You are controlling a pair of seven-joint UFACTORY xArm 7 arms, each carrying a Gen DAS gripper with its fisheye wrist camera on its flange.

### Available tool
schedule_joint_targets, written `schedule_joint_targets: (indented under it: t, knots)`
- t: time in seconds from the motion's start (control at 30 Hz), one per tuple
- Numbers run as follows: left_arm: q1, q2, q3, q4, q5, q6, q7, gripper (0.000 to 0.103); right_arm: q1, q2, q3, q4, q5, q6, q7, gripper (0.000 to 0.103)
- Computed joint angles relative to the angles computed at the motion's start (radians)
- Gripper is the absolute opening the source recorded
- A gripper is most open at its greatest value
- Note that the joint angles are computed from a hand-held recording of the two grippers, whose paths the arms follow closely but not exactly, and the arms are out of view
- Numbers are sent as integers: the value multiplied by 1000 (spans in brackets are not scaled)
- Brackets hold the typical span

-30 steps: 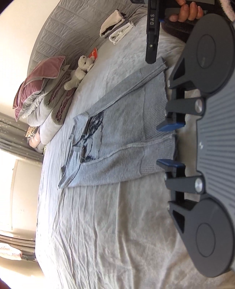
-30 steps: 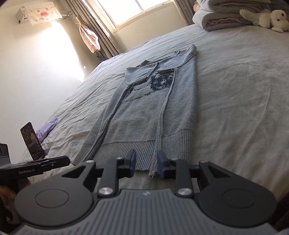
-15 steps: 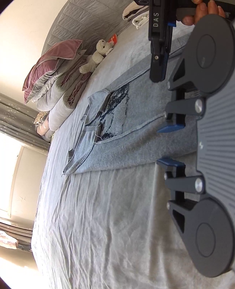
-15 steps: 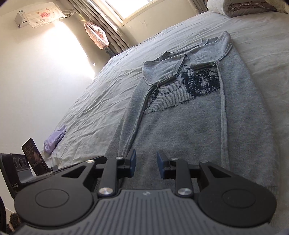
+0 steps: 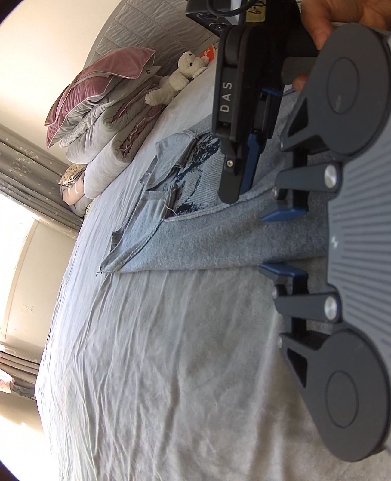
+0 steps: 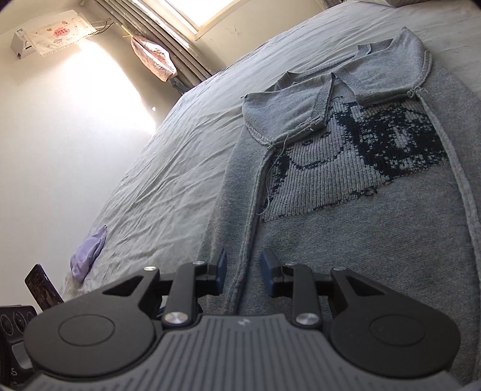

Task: Fold clothes
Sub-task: 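Grasp the ribbed hem with both grippers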

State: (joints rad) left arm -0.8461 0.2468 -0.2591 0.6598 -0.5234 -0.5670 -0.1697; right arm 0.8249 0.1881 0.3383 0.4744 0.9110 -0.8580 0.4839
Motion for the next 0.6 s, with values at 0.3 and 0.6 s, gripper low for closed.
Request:
schedule_joint_targets:
  t: [0.3, 0.6]
  knots:
    - [-2, 0, 1, -2, -9, 2, 11, 30, 34, 44, 4, 69, 152, -20, -168, 7]
    - [10, -4, -2, -9, 13, 5, -16, 30, -36, 30, -41, 111, 68, 89, -197, 14]
